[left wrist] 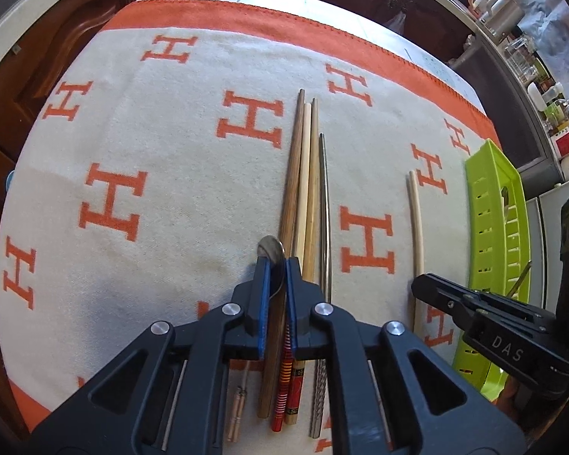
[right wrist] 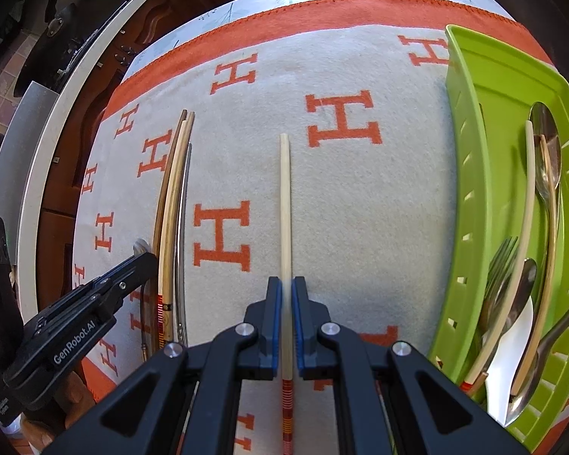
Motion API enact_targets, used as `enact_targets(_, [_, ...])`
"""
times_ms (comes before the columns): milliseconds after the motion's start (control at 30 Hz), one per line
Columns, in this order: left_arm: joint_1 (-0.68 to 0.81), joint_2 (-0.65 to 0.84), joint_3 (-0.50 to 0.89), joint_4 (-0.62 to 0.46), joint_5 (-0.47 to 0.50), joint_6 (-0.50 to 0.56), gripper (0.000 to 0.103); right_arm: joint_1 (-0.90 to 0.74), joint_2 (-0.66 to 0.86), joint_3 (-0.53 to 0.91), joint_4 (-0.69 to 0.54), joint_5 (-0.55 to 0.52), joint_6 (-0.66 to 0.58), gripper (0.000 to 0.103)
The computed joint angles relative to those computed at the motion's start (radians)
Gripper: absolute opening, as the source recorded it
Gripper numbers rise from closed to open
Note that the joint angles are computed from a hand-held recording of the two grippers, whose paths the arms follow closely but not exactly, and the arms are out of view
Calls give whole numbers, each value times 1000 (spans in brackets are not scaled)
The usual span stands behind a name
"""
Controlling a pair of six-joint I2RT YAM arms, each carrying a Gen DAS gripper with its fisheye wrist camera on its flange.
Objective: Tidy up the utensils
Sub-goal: 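Carry the spoon and chopstick into the green tray and open both tools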
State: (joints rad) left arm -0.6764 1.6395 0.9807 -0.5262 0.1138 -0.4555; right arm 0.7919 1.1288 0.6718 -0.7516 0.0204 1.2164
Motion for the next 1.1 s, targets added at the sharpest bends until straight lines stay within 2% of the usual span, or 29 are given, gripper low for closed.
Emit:
enact_targets(133, [37,-8,-8,5,55,-14,2,-1,-8,-6,5,-1,-4,6])
enact_targets(267, [127,-9,-22,-4,184,0,1,-4,-20,-16,13,-5,-6,5])
enact_targets(433, [173,-32,-41,-23,218,16,1,0,-83,-45,23,-11,14,5])
enact_targets(600, [165,-91,-51,-57,225,18,1,41,-177,-31,-26,22,42,5])
enact_targets(800, [44,-200,-8,-127,197,-27,1,158,-336,18,-136,126,130,5])
enact_targets(933, [-83,-239,59,-167,157,-71,1,295,-421,81,-267,250,227,5])
enact_targets(1100, [-273,-189,199,-195,88,-134,1,544,-505,165,-531,453,473,5])
